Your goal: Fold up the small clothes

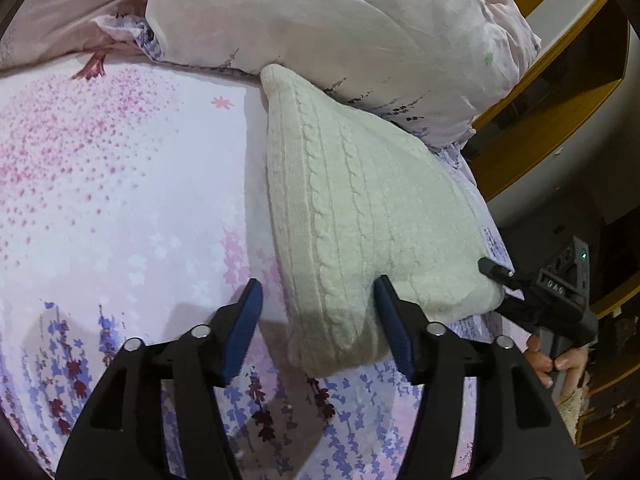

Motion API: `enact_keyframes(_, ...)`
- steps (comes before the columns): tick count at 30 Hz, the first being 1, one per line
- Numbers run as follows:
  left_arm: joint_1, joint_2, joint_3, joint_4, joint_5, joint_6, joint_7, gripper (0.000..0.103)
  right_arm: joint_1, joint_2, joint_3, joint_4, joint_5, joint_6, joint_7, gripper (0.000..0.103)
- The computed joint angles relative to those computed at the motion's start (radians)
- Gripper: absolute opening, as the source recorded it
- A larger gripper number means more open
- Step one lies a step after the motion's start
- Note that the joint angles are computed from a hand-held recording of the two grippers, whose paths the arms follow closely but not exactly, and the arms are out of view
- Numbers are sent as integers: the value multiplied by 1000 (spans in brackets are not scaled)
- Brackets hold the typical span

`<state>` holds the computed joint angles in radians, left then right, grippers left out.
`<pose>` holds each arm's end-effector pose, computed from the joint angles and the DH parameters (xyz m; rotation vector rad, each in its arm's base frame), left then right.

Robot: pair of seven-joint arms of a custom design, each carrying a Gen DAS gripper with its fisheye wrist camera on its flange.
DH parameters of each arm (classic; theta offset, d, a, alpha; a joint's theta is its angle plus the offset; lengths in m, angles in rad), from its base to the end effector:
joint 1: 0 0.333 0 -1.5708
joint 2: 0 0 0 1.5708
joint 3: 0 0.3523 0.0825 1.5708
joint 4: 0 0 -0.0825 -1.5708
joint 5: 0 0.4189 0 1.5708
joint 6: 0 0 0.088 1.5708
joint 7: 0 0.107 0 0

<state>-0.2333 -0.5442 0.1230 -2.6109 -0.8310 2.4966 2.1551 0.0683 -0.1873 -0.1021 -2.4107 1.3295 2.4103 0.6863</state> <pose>0.4184 -0.0395 0.4861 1.9036 -2.1460 1.1829 0.5074 -0.0121 0.4201 -1.4342 1.6426 0.2032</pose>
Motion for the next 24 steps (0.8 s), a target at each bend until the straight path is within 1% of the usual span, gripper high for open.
enact_keyframes(2,7,1,-10,4,16,10,-11,66,1,6,-2,16,20,-3,-3,41)
enact_keyframes(8,5,20,-18,25,44,29,-40,72,0,57,7,83,37,-17,26,43)
enact_keyframes(12,-4,38,-19,43,48,40,-48,74,3,79,24,107,26,10,35,42)
enact_keyframes(13,-8,47,-16,52,44,39,-48,75,6,83,28,111,26,17,31,37)
enact_keyframes(14,-11,59,-12,63,37,34,-47,75,9,87,31,116,31,20,18,25)
enact_keyframes(15,-11,67,-12,71,31,29,-50,75,11,89,34,118,33,22,7,20)
enact_keyframes(17,-9,97,-10,100,11,12,-52,75,18,85,43,119,35,54,-9,19)
enact_keyframes(19,3,121,-25,119,6,22,-53,75,23,81,45,121,32,65,-20,19)
enact_keyframes(20,9,131,-37,127,11,34,-52,75,25,79,46,122,31,70,-24,22)
enact_keyframes(22,16,138,-59,130,25,61,-56,75,27,80,44,127,24,78,-22,23)
enact_keyframes(23,15,143,-65,134,32,70,-54,75,27,83,43,130,21,77,-15,28)
enact_keyframes(24,15,148,-67,138,39,72,-54,75,26,90,41,139,17,77,-2,36)
